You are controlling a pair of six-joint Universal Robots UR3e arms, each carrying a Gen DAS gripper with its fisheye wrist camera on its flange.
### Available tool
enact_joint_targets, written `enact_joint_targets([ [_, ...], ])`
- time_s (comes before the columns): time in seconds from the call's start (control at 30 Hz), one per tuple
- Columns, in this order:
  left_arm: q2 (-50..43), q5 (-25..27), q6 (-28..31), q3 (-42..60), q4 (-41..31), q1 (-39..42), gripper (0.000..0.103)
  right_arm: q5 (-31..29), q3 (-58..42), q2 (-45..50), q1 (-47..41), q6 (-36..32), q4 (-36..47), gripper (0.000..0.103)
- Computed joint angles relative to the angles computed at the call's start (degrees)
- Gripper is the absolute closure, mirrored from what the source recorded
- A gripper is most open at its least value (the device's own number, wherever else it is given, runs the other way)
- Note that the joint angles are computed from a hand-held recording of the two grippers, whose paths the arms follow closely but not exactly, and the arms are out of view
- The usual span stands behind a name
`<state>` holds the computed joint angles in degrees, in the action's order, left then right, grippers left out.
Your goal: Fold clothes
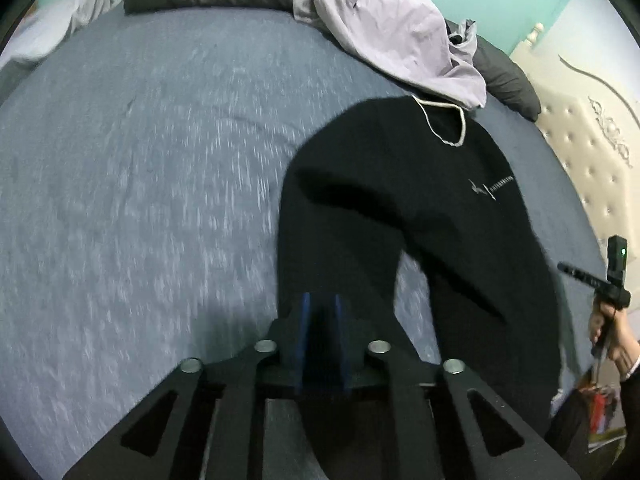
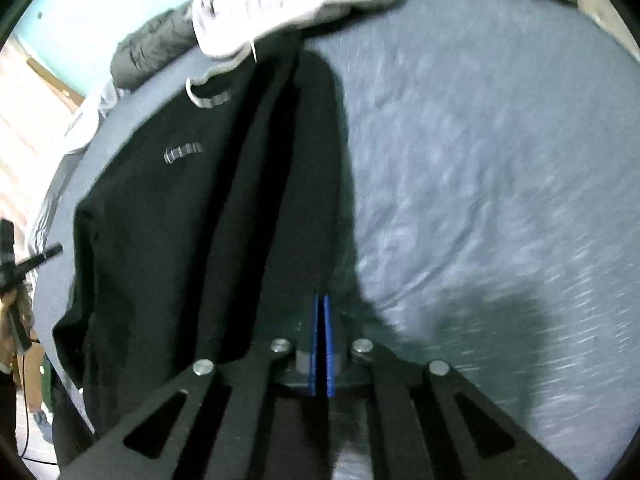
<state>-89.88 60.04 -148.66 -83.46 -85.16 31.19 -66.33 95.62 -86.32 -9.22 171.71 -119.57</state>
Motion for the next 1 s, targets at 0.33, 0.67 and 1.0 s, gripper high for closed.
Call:
enact_joint_targets([
  [0.33,7.91,-0.04,2.01,-8.78,-2.96,1.66,0.081,4.12,-7.25,-6.92,-11.47,-6.95,13.04,0.101],
  [0.67,12.44,1.11,4.26,-11.38,-6.10,2.72,0.079,2.55,11.01,-10.41,-1.91,-4.27,11.34,0.045],
  [1.0,16.24,1.11,8.42,-12.55,-10.84,6.08,0.077,-1.56,13.30,-14.56,3.61,-3.03,8.46,0.098],
])
